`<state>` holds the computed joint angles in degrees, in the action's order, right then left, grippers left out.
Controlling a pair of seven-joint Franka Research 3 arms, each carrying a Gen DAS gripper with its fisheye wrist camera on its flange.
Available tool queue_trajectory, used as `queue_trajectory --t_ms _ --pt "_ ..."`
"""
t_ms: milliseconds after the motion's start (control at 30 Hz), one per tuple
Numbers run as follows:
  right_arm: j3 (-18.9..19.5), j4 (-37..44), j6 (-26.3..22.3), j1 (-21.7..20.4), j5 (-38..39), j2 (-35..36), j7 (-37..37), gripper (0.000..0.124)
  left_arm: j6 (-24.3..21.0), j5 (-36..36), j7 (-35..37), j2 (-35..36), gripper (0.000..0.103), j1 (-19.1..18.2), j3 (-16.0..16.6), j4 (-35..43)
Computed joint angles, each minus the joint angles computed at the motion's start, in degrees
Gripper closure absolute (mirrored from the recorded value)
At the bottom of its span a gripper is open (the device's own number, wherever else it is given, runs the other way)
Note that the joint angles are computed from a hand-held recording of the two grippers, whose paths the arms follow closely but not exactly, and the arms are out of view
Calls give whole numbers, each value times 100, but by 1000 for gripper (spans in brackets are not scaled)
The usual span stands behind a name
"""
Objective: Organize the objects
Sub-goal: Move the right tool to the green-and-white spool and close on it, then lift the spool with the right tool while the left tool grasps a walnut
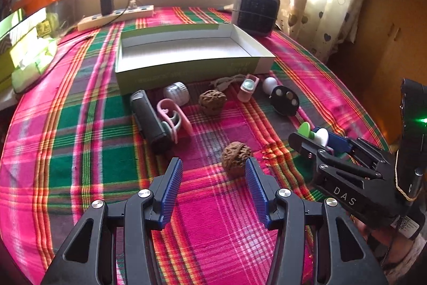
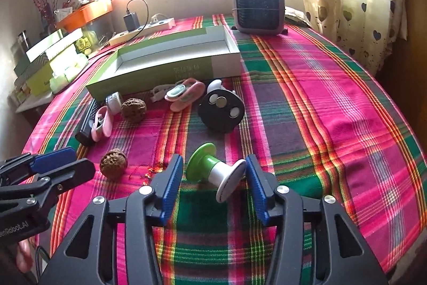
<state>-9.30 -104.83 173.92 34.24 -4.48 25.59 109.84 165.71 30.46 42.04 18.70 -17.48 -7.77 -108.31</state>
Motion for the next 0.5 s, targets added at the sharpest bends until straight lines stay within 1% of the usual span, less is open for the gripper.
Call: queue_trajectory --t_ms 100,167,233,433,500 --pt "48 -49 26 -49 20 -23 -53 79 29 -207 381 106 55 125 -188 103" --pt "68 -68 41 -69 34 -34 -103 79 -5 -544 801 208 55 279 -400 193" --pt "113 -94 58 -109 62 -50 -179 79 -69 -794 1083 288 55 334 -501 275" --pt "118 -195 114 -121 131 -110 -327 79 -173 -1018 1427 375 55 242 -442 408" --pt "142 -199 111 -140 158 -113 -378 79 -239 -1155 1567 435 55 279 -490 483"
